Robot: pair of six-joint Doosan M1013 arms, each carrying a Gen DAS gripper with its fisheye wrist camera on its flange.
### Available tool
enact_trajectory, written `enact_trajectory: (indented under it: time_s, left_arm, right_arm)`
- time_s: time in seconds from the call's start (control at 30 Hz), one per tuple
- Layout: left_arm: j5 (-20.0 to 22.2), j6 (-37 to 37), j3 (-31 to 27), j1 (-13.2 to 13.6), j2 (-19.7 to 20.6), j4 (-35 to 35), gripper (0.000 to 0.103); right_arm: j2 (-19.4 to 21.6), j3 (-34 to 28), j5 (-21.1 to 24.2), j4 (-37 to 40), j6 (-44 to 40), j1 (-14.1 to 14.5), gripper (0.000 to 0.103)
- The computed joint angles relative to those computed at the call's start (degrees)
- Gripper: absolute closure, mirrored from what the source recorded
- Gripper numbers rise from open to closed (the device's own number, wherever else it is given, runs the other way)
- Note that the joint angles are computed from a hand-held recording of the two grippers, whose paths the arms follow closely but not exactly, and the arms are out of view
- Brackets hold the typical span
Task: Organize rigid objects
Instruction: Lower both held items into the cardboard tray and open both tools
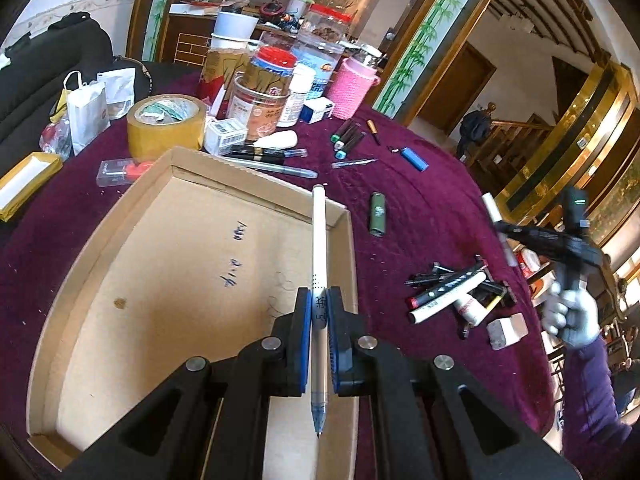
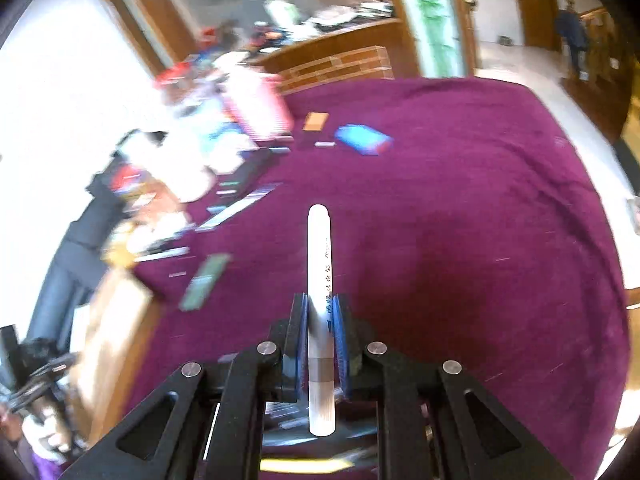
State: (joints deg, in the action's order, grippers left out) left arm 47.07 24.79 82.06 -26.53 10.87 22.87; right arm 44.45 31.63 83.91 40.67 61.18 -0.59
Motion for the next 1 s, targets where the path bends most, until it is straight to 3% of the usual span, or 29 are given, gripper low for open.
enact_trajectory:
  time_s: [0.17, 0.27, 0.4, 0.6, 0.67, 0.7, 0.73, 0.77, 0.87, 1.0]
  left_arm:
    - [2.4, 2.6, -1.6, 3.2, 2.1, -5.4, 0.096]
    - [3.4, 3.5, -2.2, 4.5, 3.2, -7.6, 0.096]
    - [2.4, 4.3, -1.6, 5.5, 3.5, -10.6, 0.096]
    - [0.1, 3.7, -0.3, 6.1, 3.0, -11.6, 0.096]
    - [-1.2, 3.6, 0.2, 6.1, 2.6, -11.8, 0.090]
    - [-1.9, 3.4, 0.4, 6.0, 2.4, -11.6, 0.081]
    - [-2.2, 3.1, 0.5, 5.8, 2.3, -11.2, 0.068]
    - [-2.6, 2.5, 0.6, 5.6, 2.1, -10.5, 0.063]
    - [-2.8, 1.2, 0.7, 4.8, 1.5, -8.3, 0.059]
    - [-2.7, 0.5, 0.0, 2.9, 0.8, -5.4, 0.051]
  right_arm:
    - [-7.1, 11.6, 2.9, 8.2, -2.4, 2.8, 0.089]
    - [-10.3, 17.6, 2.0, 8.9, -2.8, 6.5, 0.089]
    - [-11.2, 20.6, -0.6, 6.9, 0.7, 10.6, 0.089]
    - [-11.0, 21.4, -3.3, 1.7, 6.4, 13.8, 0.088]
    - [-11.0, 21.1, -4.2, -0.4, 7.6, 14.1, 0.086]
    - [-11.4, 21.7, -5.3, -1.9, 8.0, 14.3, 0.083]
    - [-11.4, 21.5, -5.6, -2.4, 8.0, 14.3, 0.072]
    - [-11.5, 21.6, -5.8, -2.2, 7.4, 14.1, 0.067]
    - [-12.7, 22.1, -8.0, -2.2, 5.2, 13.4, 0.056]
    - [-17.9, 26.9, -18.0, -0.3, -3.9, 11.0, 0.047]
